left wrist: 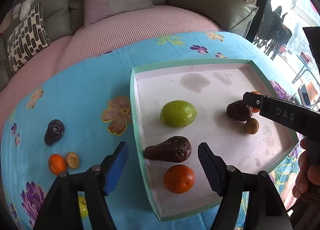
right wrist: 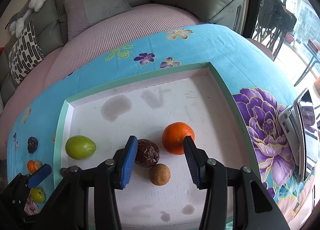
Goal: Organize fruits
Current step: 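Open the right tool to drop its date while the left tool releases its date in the tray, then move both open tools back over the fruits on the cloth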
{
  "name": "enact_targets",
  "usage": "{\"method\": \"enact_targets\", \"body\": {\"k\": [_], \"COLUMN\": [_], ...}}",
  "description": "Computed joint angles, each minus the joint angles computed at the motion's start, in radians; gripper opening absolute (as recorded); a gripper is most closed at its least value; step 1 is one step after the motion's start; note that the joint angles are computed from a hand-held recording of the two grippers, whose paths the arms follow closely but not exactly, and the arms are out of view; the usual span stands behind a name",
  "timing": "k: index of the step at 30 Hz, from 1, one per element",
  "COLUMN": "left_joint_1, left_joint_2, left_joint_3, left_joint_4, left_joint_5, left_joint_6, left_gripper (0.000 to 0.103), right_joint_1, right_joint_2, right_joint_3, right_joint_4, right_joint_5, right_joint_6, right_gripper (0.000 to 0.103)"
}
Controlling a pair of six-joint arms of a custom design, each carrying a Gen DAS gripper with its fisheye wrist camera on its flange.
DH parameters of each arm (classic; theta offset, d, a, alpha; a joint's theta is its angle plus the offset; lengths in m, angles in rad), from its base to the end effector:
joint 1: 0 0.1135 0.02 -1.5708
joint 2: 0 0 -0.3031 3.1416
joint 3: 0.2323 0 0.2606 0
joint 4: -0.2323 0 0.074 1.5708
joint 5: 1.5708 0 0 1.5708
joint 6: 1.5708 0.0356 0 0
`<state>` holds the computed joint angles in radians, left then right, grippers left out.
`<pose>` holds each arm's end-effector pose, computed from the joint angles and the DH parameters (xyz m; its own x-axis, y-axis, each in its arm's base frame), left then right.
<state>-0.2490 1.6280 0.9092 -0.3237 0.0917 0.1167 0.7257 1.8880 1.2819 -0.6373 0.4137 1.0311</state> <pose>0.3121 -0.0827 0.1997 -0.7975 0.3224 -0.5098 0.3856 0.9224 -0.0199 0.3023 0.2491 0.2054 -0.8023 0.3383 -0.4918 0.3451 0.9351 0.0803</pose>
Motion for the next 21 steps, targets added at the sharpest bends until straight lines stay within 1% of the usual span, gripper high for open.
{"method": "enact_targets", "body": {"k": [3, 5, 6, 7, 9, 11, 12, 13, 14, 15, 21], "left_joint_1": [0.057, 0.102, 0.125, 0.148, 0.200, 0.256, 0.287, 0.314, 0.341, 0.369, 0.500], "left_joint_2": [-0.015, -0.018, -0.015, -0.011, 0.001, 0.017, 0.023, 0.027, 0.031, 0.034, 0.044], "left_joint_3": [0.016, 0.027, 0.033, 0.038, 0.048, 0.062, 0.068, 0.074, 0.079, 0.085, 0.111], "left_joint_4": [-0.021, -0.027, -0.026, -0.024, -0.017, -0.014, -0.014, -0.012, -0.009, -0.008, -0.004], "left_joint_5": [0.018, 0.022, 0.015, 0.006, -0.014, -0.028, -0.033, -0.040, -0.044, -0.044, -0.056], "left_joint_6": [-0.021, -0.042, -0.054, -0.067, -0.091, -0.112, -0.124, -0.137, -0.147, -0.153, -0.153], "left_gripper": [0.077, 0.082, 0.088, 0.094, 0.099, 0.100, 0.100, 0.102, 0.102, 0.103, 0.103], "right_joint_1": [0.002, 0.004, 0.005, 0.006, 0.009, 0.016, 0.020, 0.024, 0.029, 0.033, 0.063], "right_joint_2": [0.003, 0.010, 0.014, 0.016, 0.024, 0.039, 0.048, 0.056, 0.062, 0.068, 0.111], "right_joint_3": [0.009, 0.020, 0.024, 0.027, 0.038, 0.058, 0.072, 0.083, 0.092, 0.099, 0.167], "right_joint_4": [-0.012, -0.025, -0.029, -0.030, -0.034, -0.045, -0.052, -0.055, -0.051, -0.045, -0.047], "right_joint_5": [0.006, 0.009, 0.011, 0.011, 0.010, 0.015, 0.017, 0.019, 0.018, 0.017, 0.030], "right_joint_6": [-0.001, -0.004, -0.006, -0.009, -0.015, -0.021, -0.026, -0.031, -0.038, -0.046, -0.070], "right_gripper": [0.051, 0.056, 0.063, 0.066, 0.066, 0.067, 0.070, 0.078, 0.082, 0.083, 0.084]}}
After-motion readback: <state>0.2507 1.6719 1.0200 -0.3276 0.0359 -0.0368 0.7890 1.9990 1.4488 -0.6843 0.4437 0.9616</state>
